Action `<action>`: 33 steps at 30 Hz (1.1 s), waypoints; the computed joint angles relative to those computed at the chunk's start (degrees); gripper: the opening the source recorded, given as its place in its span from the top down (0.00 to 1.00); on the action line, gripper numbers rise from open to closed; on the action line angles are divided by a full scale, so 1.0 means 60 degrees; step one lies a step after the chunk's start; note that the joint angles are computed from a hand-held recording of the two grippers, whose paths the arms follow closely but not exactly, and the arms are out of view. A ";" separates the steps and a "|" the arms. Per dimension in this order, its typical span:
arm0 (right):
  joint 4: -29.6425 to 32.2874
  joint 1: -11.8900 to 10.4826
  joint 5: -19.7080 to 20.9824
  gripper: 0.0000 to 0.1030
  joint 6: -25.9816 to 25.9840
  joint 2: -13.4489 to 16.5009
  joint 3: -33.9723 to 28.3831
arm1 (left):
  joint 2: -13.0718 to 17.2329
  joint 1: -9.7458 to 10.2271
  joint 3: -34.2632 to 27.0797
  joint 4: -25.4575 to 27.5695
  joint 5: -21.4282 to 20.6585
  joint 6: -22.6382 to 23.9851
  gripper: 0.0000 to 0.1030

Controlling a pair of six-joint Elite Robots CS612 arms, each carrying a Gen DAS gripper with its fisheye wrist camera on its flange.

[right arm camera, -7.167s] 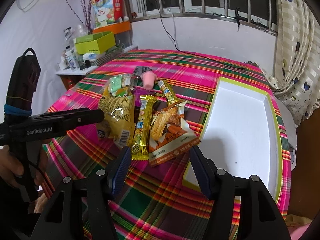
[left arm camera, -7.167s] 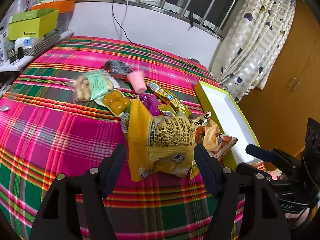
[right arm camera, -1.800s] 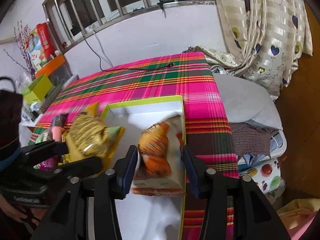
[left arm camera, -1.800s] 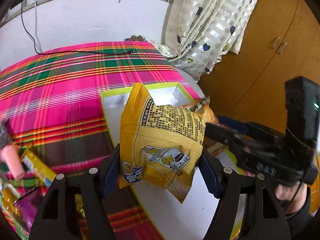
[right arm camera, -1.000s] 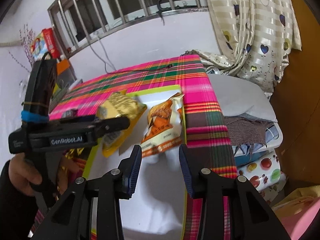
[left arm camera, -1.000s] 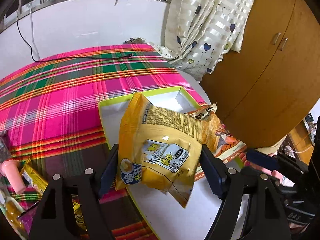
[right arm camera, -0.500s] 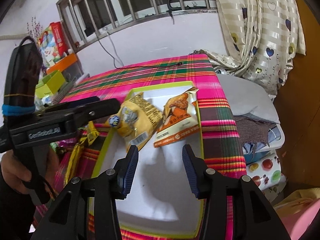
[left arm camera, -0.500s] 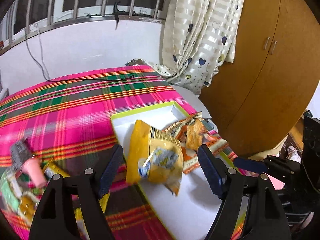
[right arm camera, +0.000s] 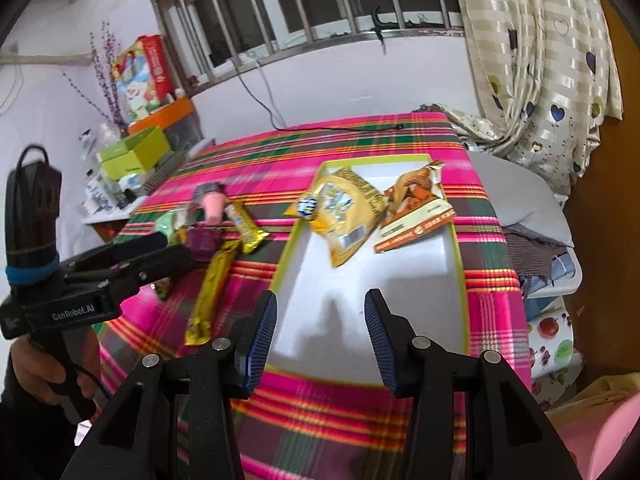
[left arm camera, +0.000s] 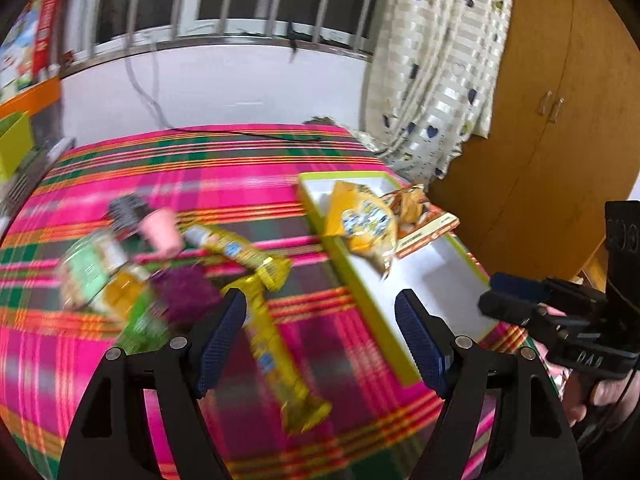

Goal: Organize snacks
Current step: 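Grasp the green pea snack bag with the left tool while the right tool grasps a gold candy bar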

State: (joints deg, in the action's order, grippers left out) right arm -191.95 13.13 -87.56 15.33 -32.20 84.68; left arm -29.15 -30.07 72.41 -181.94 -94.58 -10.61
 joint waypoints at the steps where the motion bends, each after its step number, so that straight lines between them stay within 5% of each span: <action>1: -0.0073 0.0030 0.0008 0.57 -0.0015 -0.0022 0.0046 | -0.0099 0.0022 0.0261 -0.0205 0.0125 -0.0121 0.25; 18: 0.0115 0.0387 0.0473 0.57 -0.0476 -0.0073 0.0055 | -0.0662 0.0373 0.1952 -0.1664 0.0831 -0.1384 0.26; 33: 0.0534 0.0434 0.0595 0.57 -0.0670 0.0057 -0.0361 | -0.0514 0.0562 0.1666 -0.1203 0.0786 -0.1905 0.26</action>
